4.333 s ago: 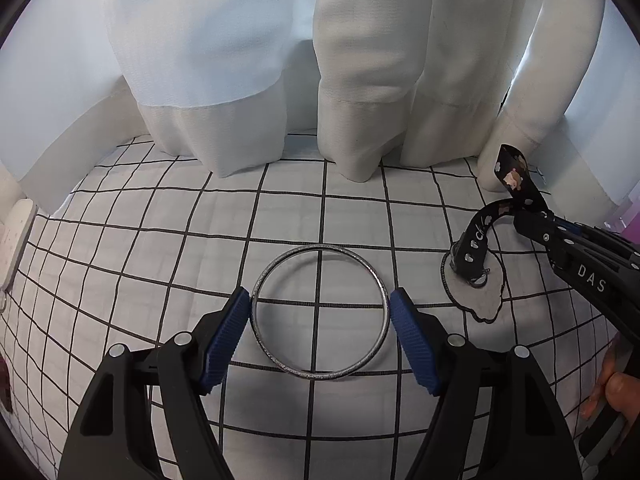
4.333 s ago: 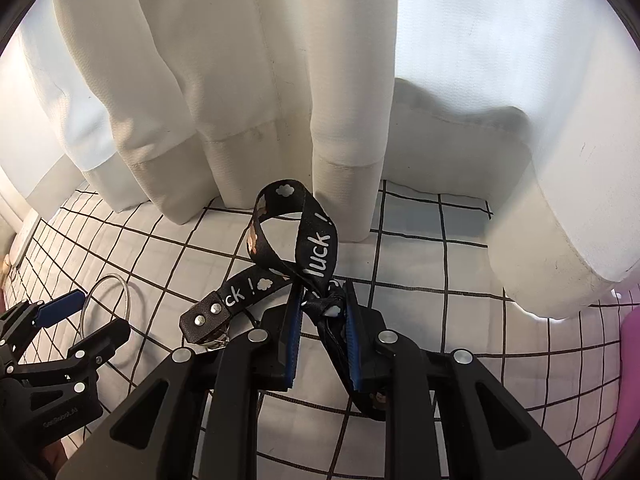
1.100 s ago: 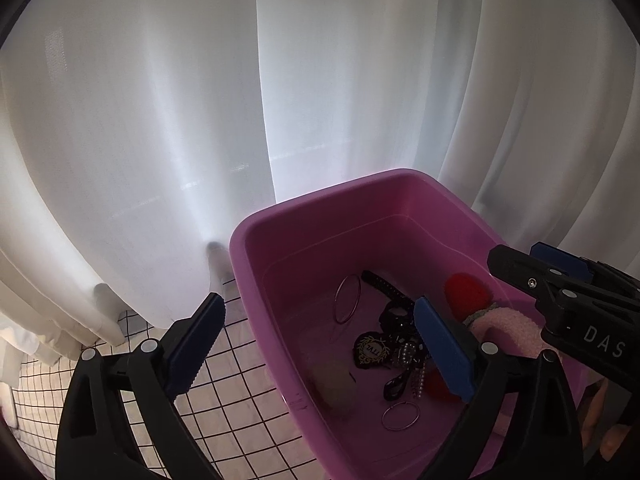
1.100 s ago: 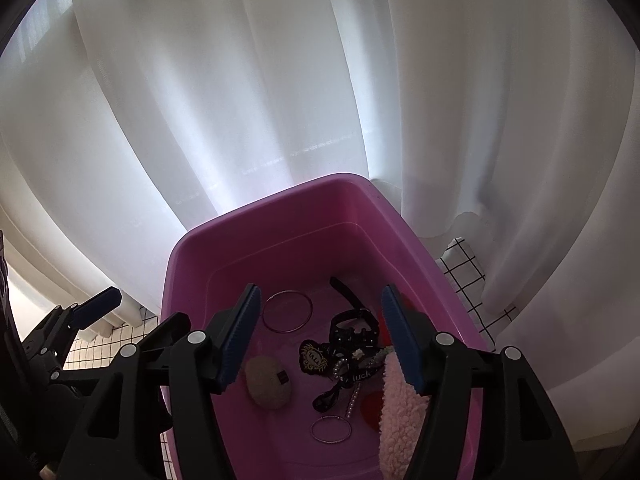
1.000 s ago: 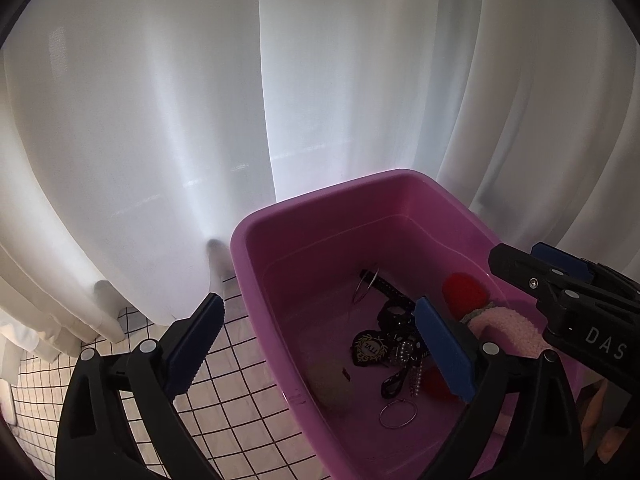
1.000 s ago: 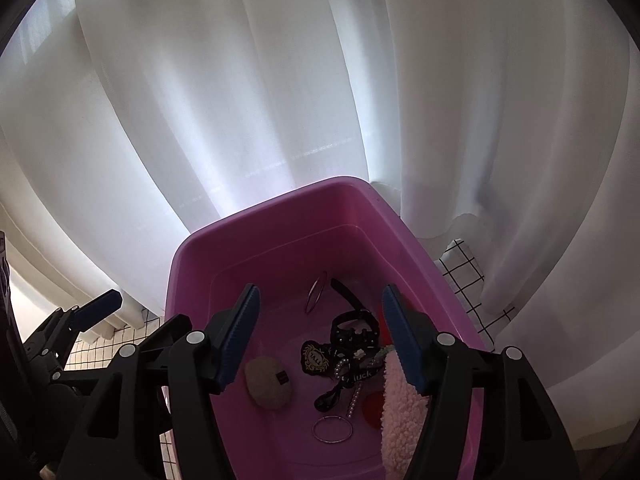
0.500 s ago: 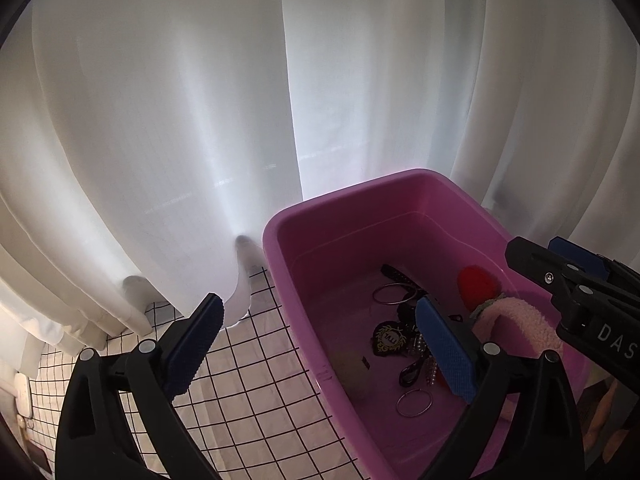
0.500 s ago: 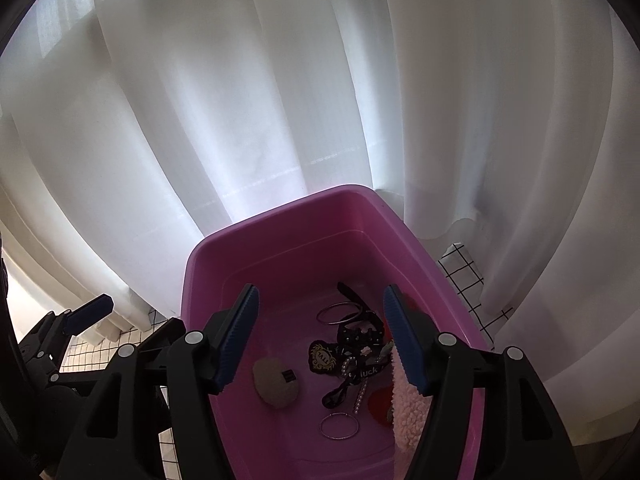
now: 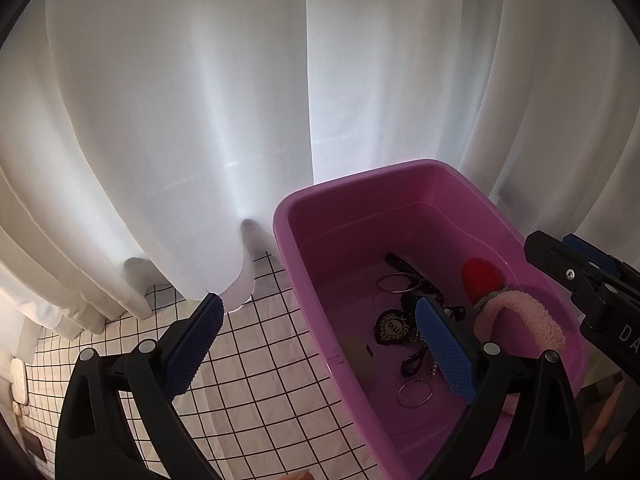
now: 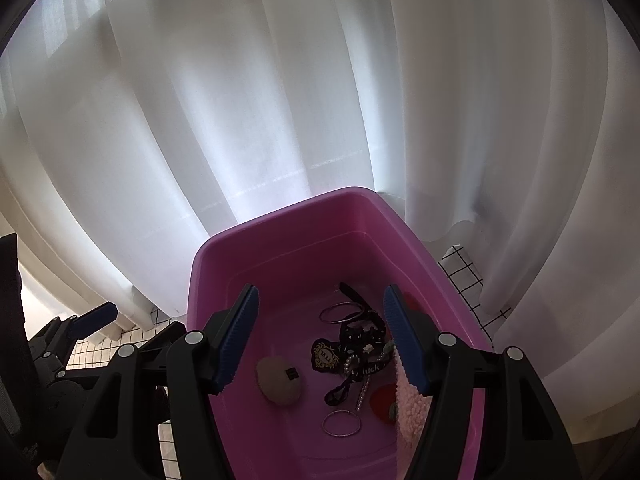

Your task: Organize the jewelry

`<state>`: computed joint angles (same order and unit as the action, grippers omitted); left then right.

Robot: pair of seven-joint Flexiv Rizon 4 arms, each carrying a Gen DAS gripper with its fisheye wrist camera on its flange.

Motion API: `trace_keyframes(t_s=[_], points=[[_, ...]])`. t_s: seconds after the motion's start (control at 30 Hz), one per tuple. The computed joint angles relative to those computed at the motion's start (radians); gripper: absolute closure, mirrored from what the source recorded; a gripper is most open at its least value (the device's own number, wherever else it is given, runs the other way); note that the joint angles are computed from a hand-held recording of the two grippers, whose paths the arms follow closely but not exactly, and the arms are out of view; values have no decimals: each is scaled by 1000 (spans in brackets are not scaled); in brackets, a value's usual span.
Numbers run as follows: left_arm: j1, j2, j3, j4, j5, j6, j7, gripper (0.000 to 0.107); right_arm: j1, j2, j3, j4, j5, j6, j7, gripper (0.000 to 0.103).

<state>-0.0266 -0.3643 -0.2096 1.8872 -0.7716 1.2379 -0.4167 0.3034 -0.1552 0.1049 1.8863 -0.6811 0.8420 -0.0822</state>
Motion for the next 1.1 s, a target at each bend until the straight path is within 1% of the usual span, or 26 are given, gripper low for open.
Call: trace_keyframes(t_s=[0.23,0.5,1.1], points=[[2,7,-3,9,-13,6,17,12,2,-1,1,-3,-3,-8,0,41],[-1,8,5,3,-9,-10,4,12,5,0,2,-2,-6,-12,7,41],[2,9,7,4,-10,2,-4,12,6,-7,-1,-5,-11,-4,2,41]])
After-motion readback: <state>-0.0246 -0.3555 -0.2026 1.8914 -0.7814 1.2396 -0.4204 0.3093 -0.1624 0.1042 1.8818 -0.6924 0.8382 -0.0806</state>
